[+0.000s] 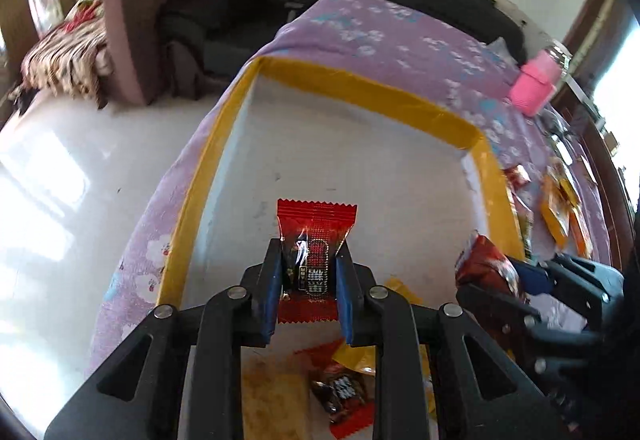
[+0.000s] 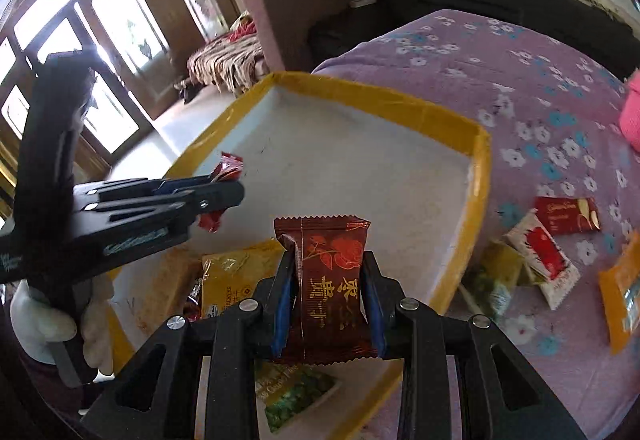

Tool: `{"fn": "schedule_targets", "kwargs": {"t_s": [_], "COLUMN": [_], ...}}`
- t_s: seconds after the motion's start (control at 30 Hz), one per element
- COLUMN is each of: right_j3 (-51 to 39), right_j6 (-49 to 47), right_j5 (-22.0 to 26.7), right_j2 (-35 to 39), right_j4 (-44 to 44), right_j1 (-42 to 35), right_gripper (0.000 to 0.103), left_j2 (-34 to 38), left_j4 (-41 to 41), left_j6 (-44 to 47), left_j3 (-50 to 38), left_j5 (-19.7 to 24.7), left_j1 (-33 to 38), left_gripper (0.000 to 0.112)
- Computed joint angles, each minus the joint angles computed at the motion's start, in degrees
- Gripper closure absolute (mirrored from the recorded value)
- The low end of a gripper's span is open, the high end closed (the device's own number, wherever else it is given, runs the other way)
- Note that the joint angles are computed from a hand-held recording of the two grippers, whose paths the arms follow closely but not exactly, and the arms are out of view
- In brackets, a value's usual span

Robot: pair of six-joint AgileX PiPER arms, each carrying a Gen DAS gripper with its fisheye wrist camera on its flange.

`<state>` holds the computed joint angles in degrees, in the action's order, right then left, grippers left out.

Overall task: Organize snacks
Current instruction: 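Carry both candies over the yellow tray and open both tools to drop them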

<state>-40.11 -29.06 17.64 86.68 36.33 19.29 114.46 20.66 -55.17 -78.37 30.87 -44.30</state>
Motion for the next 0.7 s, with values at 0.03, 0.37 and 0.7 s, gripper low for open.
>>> {"fn": "schedule_targets", "kwargs": {"t_s": [0.03,0.37,0.7], "right_j3": [-0.3,2.8,15.1], "right_j6": [1.9,14.7,17.8], "right_j5": [-1.1,-2.2,-1.9], "right_j2": [0.6,-6.7,-33.5], "right_j4": [-2.0,-12.5,-15.6], "right_j1": [1.1,6.7,2.6], "right_gripper": [0.071,0.061,0.053], "left_j2": [-0.3,-9.6,-24.3], "left_j4": [1.1,18.0,28.3], "left_j6": [-1.4,-22.3,-49.4], "left_j3": [0.4,6.2,14.9], "left_j5": [0.2,10.9,26.5], "left_j1": [-0.2,-8.9,-32.1], "left_gripper": [0.091,0.052,0.05]}}
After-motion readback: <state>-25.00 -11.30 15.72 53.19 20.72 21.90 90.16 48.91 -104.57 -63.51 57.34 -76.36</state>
